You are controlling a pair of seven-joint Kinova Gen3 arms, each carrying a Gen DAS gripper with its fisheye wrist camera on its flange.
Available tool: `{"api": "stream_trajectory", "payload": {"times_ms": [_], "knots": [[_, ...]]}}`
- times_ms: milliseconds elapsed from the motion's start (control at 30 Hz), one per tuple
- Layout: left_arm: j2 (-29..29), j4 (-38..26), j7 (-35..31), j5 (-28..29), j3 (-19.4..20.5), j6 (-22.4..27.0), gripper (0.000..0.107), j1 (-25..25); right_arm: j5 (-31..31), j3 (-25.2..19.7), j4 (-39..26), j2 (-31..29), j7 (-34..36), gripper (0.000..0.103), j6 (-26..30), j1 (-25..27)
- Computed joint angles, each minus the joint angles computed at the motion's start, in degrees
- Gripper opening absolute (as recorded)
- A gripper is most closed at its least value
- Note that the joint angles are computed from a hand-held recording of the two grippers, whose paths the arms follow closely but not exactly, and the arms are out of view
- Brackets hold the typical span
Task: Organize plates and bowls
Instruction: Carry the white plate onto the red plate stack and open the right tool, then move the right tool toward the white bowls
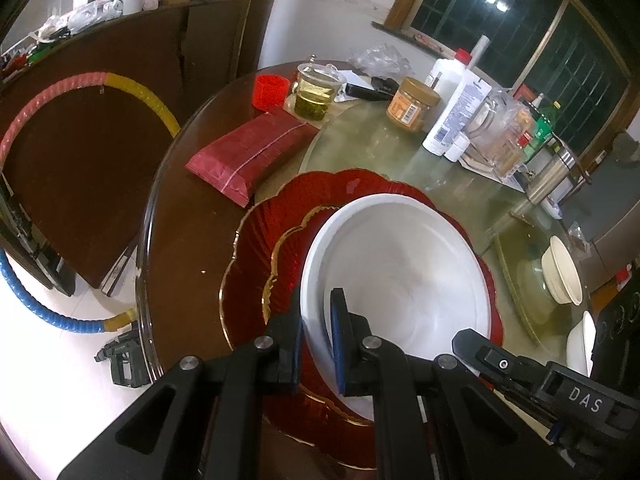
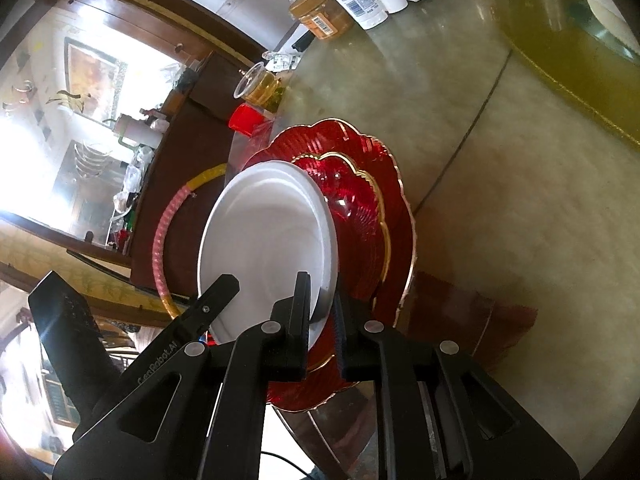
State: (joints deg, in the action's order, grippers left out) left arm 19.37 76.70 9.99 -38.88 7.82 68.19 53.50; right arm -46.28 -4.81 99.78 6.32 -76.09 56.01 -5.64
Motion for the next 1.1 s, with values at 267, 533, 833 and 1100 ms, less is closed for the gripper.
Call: {"api": "stream_trajectory", "payload": {"times_ms": [267, 533, 833, 1100], "knots": [[-0.11, 0.45, 1.01, -0.04, -0.08, -0.25, 0.011, -0.31, 1.17, -0.16, -0.38, -0.2, -1.06, 0.012, -0.75, -0.59], [-1.06, 1.66, 6.5, -3.17, -0.49, 0.82, 0.041, 1.17, -2.47, 0.18, 0.16, -0.02, 1.3, 0.04, -0.06, 0.96], [-0.06, 0.13, 19.46, -17.16, -0.53, 10.94, 0.08, 8.14, -7.45, 2.55, 3.66, -4.93, 5.71, 0.05, -3.01, 2.57], [3.38, -5.03, 16.19, -24.76, 0.22, 9.62, 0.085, 10.54, -14.93, 8.84, 8.57, -9.46, 10.11, 0.08, -1.97, 6.2]]}}
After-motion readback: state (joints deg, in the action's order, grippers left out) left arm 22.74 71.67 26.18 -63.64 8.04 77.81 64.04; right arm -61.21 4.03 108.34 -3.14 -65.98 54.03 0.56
